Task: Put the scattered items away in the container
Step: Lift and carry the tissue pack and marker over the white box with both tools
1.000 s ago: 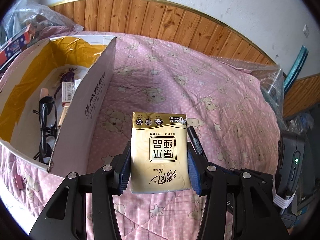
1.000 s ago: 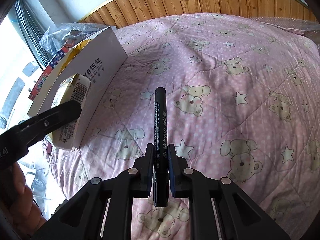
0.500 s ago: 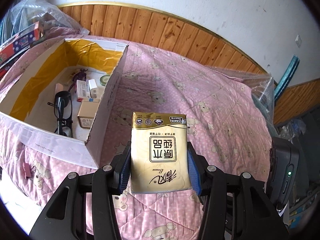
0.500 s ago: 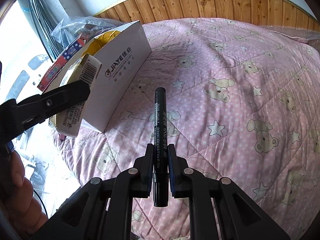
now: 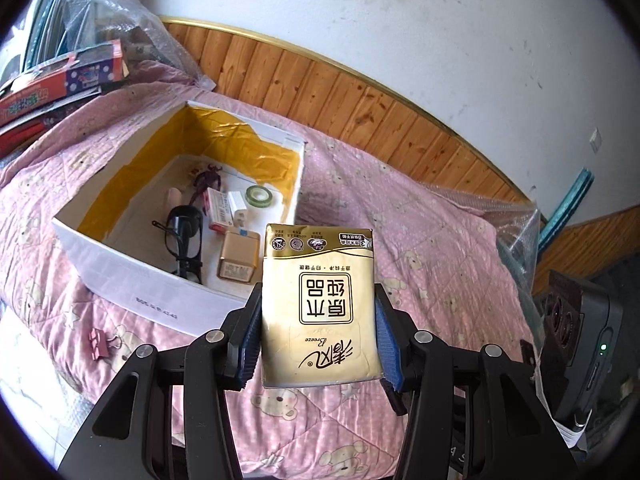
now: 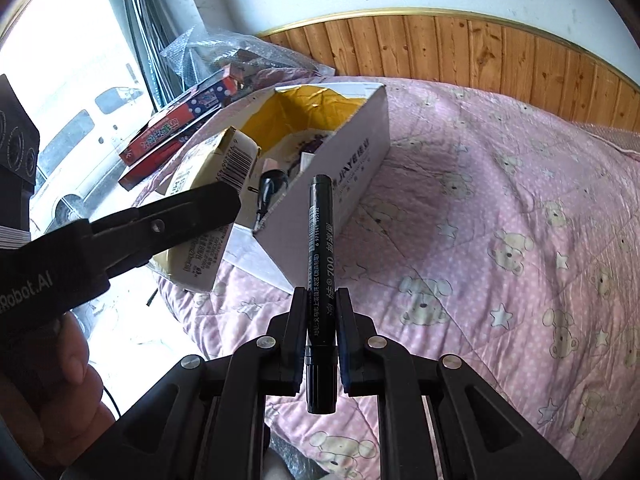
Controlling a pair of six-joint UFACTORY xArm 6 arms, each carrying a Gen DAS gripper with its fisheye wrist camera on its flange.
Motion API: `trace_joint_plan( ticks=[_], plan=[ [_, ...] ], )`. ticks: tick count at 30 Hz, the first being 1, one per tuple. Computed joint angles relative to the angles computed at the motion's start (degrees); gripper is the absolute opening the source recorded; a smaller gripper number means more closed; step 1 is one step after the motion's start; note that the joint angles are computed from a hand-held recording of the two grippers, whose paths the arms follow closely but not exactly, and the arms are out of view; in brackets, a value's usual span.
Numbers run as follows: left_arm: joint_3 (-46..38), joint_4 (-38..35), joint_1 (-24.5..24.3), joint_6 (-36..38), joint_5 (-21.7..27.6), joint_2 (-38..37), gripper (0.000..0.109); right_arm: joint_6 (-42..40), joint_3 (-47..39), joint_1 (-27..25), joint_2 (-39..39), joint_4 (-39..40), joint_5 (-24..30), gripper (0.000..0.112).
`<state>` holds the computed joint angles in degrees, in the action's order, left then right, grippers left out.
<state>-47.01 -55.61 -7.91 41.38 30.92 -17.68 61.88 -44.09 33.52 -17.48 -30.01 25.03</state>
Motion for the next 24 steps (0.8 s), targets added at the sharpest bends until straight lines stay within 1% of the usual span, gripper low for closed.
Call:
trace_joint_plan(
  ticks=[4,10,14,18,24],
  plan=[
    [-2.5,-1.9,3.9,1.0,1.5,2.0,0.051,-3.7,-5.3,0.8,3.4,1.2,0.7,0.014],
    [-7.5,-2.3,8.2,0.4,2.6,6.7,0.051,-9.9,-13.1,0.7,9.3,4.3,1.2,0.014],
    [-11.3,-1.4,10.0,-0.7,3.3,10.3,0.051,-14.4,-17.3,-0.3,13.4,8.2,0.7,0.014],
    [-15.7,-0.4,11.5,-1.4,2.6,14.2,0.051,-18.4,-21.1,-1.2,17.0,11.7,0.7,0.014],
    [-22.8,2.4,12.7,-1.5,1.5,20.6,0.051,-23.8,-27.5,-3.0,22.7,16.8,2.1,0.014]
  ],
)
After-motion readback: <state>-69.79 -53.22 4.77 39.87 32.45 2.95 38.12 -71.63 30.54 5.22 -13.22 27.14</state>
